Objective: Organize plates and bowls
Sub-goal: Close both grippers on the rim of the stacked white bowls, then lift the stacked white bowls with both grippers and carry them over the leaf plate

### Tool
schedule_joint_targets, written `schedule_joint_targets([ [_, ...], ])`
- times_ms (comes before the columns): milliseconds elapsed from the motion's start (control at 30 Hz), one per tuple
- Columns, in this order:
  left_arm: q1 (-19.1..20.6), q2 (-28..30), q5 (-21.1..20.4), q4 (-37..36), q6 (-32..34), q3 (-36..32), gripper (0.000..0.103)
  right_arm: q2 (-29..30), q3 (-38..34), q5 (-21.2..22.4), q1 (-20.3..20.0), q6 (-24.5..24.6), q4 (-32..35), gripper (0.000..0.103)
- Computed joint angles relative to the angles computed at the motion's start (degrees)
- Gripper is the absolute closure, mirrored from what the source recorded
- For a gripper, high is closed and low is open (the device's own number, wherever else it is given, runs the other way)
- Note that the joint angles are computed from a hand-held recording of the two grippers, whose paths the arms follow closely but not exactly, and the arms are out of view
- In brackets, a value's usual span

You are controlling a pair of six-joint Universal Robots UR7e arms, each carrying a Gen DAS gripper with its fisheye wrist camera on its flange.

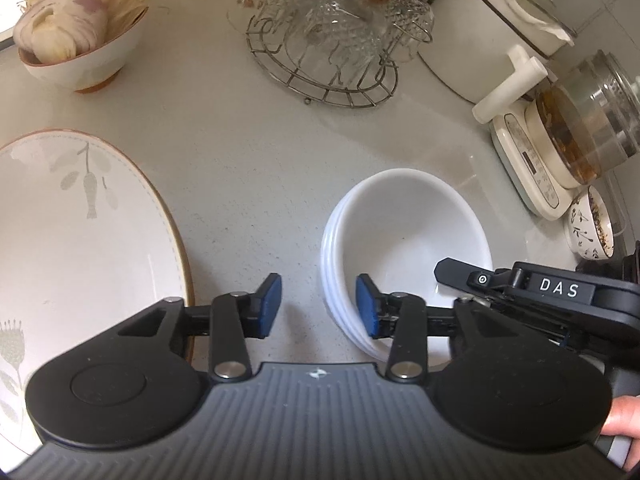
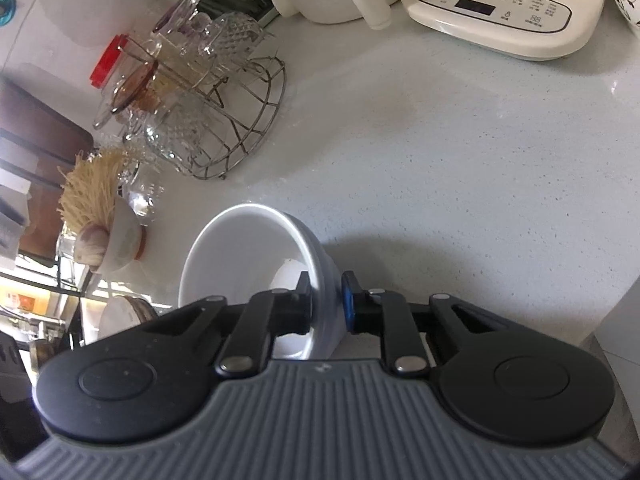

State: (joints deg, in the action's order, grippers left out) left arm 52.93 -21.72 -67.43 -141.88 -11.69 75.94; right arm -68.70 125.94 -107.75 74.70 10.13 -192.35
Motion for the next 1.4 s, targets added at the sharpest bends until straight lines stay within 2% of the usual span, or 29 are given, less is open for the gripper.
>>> schedule_joint_targets([
  [133,-0.4,0.3,-0.2,-0.5,1.1,0.2,0.077,0.1,0.4,-0.1,0.0,-0.2,-1.0,0.085],
  [200,-0.5,0.6,-0.5,0.6,1.5,-0.3,0.081,0.5,0.5,-0.2,0.1,-0.7,-1.8,0.086],
  [400,-0.8,1.3,0.4,1.0,1.9,-1.0,0.083,0.7,0.6,-0.3,0.2,-1.7,-2.4,0.086],
  [667,-0.8,1.4,0.7,-0.1,0.5,-0.6,0.084,0.1,0.5,1.9,-0.8,-3.0,-1.2,0.085],
  [800,-0.9,1.2,1.0,-0.8,0.2,-0.1,0.084,-0.3,0.6,3.4,-1.6,-2.1,-0.8,0.085],
  [1100,-1.5,0.7,1.0,-0.4,1.8,0.1,0.084,-1.7,1.2,4.0,-1.9,-2.8,0.9,0.085],
  [1400,-1.6,-1.6,-0.9,-1.4,-0.3,2.6,0.084,-3.3,2.5,3.0,-0.5,-2.8,1.0,0.085],
])
